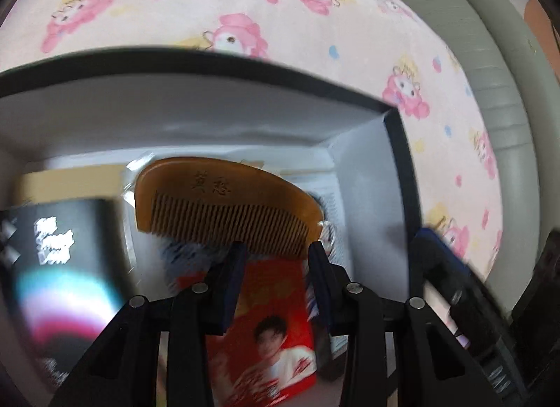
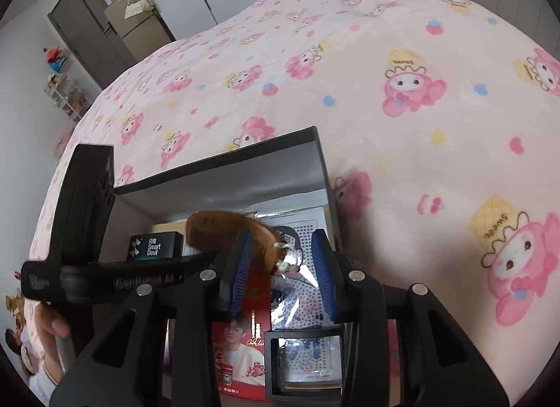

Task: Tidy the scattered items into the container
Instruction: 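Open the left gripper and push the comb down into the box, then withdraw the left gripper up out of the black box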

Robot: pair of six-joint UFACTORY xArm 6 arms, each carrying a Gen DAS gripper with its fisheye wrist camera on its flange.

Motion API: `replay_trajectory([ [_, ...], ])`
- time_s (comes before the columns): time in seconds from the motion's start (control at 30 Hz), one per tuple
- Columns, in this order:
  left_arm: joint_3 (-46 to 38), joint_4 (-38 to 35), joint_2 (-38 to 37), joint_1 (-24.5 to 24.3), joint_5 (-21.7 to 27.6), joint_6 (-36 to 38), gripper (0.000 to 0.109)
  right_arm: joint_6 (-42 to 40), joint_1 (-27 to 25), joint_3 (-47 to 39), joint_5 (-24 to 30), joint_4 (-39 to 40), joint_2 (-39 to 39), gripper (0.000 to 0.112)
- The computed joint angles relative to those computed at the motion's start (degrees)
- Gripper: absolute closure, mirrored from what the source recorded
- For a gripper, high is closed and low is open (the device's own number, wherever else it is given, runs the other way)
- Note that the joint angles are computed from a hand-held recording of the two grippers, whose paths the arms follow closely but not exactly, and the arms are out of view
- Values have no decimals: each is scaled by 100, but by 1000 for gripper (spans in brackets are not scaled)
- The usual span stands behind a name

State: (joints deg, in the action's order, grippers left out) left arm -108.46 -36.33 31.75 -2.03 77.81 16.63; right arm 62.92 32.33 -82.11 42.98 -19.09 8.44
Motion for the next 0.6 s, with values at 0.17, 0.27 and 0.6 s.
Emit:
replay_trajectory([
  [0.17,438,-468,-393,229,-565,-4,76,-172,-21,-54,-3,145,91,76],
  [0.27,614,-51,-564,369,-803,-184,76,-600,-12,-166,-60,505,220,76],
  [0.6,56,299,-2,417,-827,-743,76,-929,-27,-610,198,867,644,76],
])
